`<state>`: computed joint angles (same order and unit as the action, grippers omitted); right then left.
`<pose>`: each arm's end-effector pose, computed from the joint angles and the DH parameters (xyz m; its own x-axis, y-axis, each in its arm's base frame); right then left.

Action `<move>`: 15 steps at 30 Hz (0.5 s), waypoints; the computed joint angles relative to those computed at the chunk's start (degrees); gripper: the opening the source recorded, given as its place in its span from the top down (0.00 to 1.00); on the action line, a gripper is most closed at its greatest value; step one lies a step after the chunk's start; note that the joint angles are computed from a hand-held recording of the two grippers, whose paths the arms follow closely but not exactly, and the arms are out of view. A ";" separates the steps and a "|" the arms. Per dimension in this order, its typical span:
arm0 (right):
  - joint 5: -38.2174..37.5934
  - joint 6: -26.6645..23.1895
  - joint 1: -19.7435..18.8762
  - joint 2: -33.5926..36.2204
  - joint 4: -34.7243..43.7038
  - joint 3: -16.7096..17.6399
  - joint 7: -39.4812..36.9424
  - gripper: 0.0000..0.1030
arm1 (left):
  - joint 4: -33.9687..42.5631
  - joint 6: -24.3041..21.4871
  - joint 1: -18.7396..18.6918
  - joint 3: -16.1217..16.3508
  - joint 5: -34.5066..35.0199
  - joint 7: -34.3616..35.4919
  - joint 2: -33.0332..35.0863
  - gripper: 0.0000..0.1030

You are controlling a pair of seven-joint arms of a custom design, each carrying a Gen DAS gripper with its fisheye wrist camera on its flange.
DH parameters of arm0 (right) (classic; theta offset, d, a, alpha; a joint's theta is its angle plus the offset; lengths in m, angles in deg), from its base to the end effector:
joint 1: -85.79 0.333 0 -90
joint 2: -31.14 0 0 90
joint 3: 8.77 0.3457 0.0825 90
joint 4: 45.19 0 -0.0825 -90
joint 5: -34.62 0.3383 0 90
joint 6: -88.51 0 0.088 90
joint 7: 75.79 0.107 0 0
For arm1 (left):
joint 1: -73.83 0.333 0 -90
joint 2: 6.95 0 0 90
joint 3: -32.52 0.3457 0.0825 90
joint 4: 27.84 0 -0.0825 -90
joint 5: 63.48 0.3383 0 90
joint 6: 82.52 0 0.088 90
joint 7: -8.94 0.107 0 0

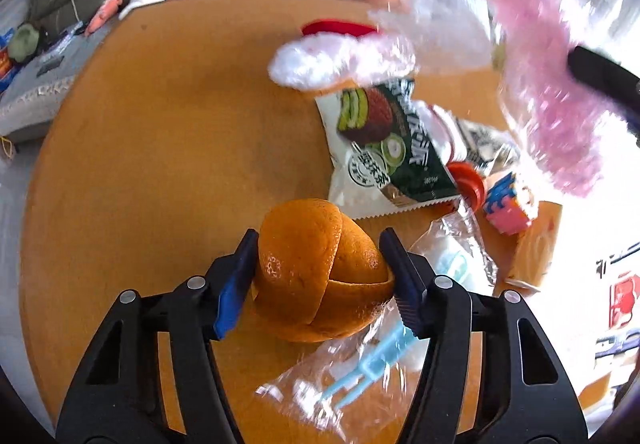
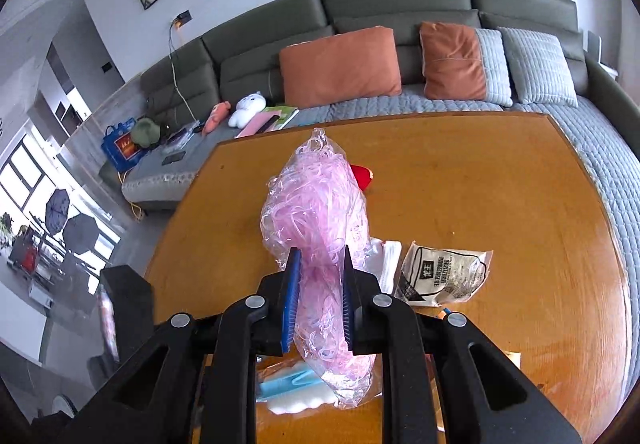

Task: Collect trash
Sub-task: 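Grasp the pink-filled plastic bag with the right tool while the left tool grasps the orange peel, then carry the pink bag and orange peel to the bin and release both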

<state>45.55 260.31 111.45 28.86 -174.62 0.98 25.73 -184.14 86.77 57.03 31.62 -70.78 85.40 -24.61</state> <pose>0.4353 0.2943 0.5276 0.3311 -0.9013 -0.2792 -0.7588 -0.0785 -0.6466 0.3731 -0.1104 0.4405 -0.0050 -0.9807 0.1953 -0.8768 -0.0896 -0.4725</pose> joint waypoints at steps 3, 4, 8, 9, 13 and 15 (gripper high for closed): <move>-0.15 0.16 0.54 -0.49 -0.19 0.59 0.26 0.81 | -2.71 -0.55 0.83 0.04 0.50 -0.74 -5.37 0.42; -0.55 0.09 0.61 -0.55 -0.14 0.75 0.60 0.81 | -3.96 -0.83 1.27 -0.13 0.97 -1.42 -7.56 0.42; 1.62 -0.41 2.36 -0.30 0.24 1.52 -0.82 0.81 | -6.30 -2.87 3.15 2.40 3.11 -2.00 -13.73 0.42; 1.54 -0.48 2.83 -0.08 0.38 1.90 -0.62 0.81 | -6.99 -3.56 3.83 2.73 3.51 -2.17 -15.45 0.42; 0.44 -0.96 4.97 1.48 1.91 3.26 0.43 0.81 | -9.98 -7.53 7.84 4.07 5.77 -2.27 -23.27 0.41; -0.79 -1.21 6.28 2.47 2.98 3.75 1.55 0.81 | -11.45 -9.59 9.99 4.81 6.92 -2.06 -27.11 0.42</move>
